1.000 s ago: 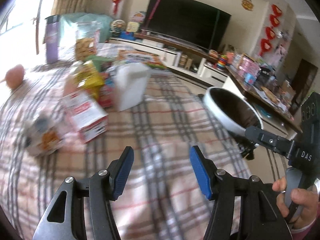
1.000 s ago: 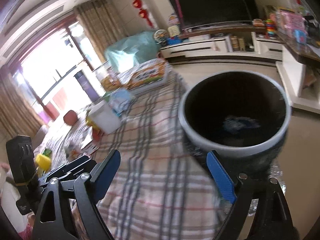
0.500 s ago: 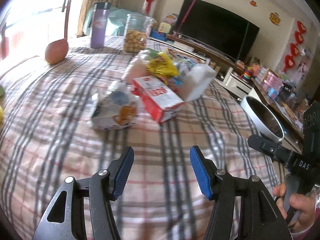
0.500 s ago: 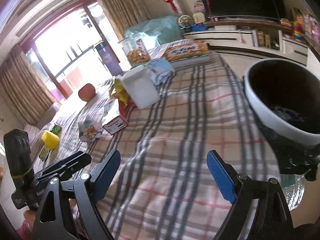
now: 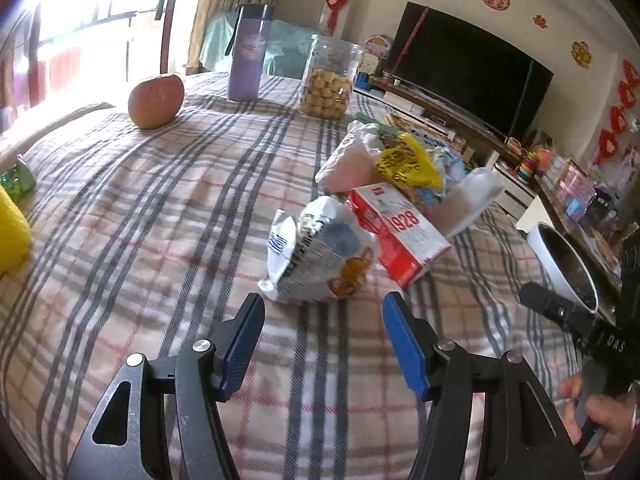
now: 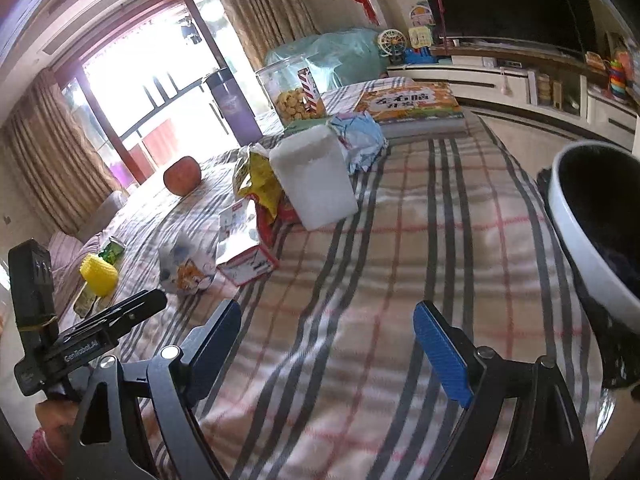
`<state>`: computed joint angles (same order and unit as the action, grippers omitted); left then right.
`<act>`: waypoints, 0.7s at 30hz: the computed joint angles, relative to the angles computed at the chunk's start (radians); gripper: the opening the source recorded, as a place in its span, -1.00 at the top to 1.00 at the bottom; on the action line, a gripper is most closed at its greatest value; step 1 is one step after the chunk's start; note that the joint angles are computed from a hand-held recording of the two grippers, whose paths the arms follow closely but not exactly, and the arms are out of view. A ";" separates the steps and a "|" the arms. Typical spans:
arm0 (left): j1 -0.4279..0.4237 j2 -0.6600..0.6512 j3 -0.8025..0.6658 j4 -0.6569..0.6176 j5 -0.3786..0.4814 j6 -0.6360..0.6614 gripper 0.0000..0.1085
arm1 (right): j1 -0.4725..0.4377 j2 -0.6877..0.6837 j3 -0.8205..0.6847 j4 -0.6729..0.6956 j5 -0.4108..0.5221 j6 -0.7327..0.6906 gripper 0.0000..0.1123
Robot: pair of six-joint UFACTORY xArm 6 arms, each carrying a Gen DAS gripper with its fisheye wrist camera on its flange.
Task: Collect trash
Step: 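Grasp the white printed bag with the left tool while the right tool grasps the white block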
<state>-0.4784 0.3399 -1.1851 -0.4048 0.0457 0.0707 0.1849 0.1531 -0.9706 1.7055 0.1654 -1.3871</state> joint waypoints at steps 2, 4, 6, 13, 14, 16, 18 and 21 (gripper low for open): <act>0.004 0.027 -0.039 -0.018 0.018 0.022 -0.13 | -0.004 0.033 -0.038 -0.026 -0.001 0.020 -0.59; 0.010 0.057 -0.080 0.002 0.038 0.014 -0.13 | -0.010 0.063 -0.075 -0.042 -0.002 0.028 -0.59; 0.009 0.083 -0.113 -0.034 0.046 0.050 -0.13 | -0.020 0.091 -0.113 -0.070 0.010 0.055 -0.59; 0.012 0.164 -0.210 -0.054 0.076 0.084 -0.09 | -0.023 0.185 -0.224 -0.153 0.049 0.095 -0.58; 0.011 0.169 -0.217 -0.074 0.083 0.102 -0.08 | -0.022 0.203 -0.242 -0.176 0.053 0.116 -0.58; 0.010 0.177 -0.226 -0.095 0.088 0.125 0.05 | -0.018 0.230 -0.270 -0.207 0.054 0.140 -0.58; 0.007 0.183 -0.238 -0.141 0.100 0.170 0.13 | -0.012 0.258 -0.300 -0.231 0.044 0.148 -0.53; 0.006 0.195 -0.258 -0.200 0.121 0.233 0.44 | -0.008 0.288 -0.322 -0.328 0.033 0.235 0.09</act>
